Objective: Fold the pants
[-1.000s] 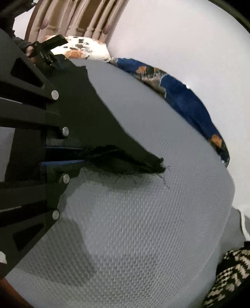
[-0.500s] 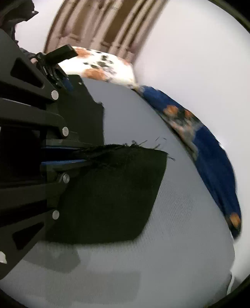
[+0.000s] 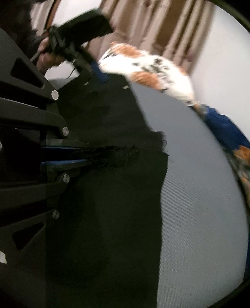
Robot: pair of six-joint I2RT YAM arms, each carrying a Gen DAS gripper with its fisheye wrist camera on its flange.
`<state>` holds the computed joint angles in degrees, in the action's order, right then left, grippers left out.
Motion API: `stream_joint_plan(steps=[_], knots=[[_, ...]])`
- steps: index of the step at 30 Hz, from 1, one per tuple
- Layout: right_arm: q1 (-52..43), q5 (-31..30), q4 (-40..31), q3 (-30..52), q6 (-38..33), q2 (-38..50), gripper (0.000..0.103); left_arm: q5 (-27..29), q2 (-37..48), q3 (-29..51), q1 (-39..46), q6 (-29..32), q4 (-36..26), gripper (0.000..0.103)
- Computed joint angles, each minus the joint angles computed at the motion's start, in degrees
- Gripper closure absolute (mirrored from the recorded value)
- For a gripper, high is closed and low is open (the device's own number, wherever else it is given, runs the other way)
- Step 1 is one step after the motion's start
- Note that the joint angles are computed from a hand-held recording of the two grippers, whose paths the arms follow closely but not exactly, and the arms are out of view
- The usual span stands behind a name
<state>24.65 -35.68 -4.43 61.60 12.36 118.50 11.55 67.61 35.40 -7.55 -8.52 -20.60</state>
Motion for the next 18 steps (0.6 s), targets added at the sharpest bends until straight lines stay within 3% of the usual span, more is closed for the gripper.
stream_joint_plan(steps=[6,10,12,18], knots=[[0.48,0.27,2.35,-3.76,1.19,-4.25,0.074,4.76,1.15,0.67,1.30,-0.23,-0.80,0.027],[-3.91,1.31,7.10,-11.73,2.71,-12.42,0.069,13.14,3.21,1.87,3.58,-2.15,-2.06,0.027],[-6.62,1.71,8.92,-15.16,3.76,-15.63,0.062,17.35,5.57,2.84,3.99,-3.47,-2.56,0.027],[-12.89,3.43,14.00,-24.65,5.96,-23.07,0.060,23.43,15.21,7.28,1.12,-7.53,-3.75,0.035]])
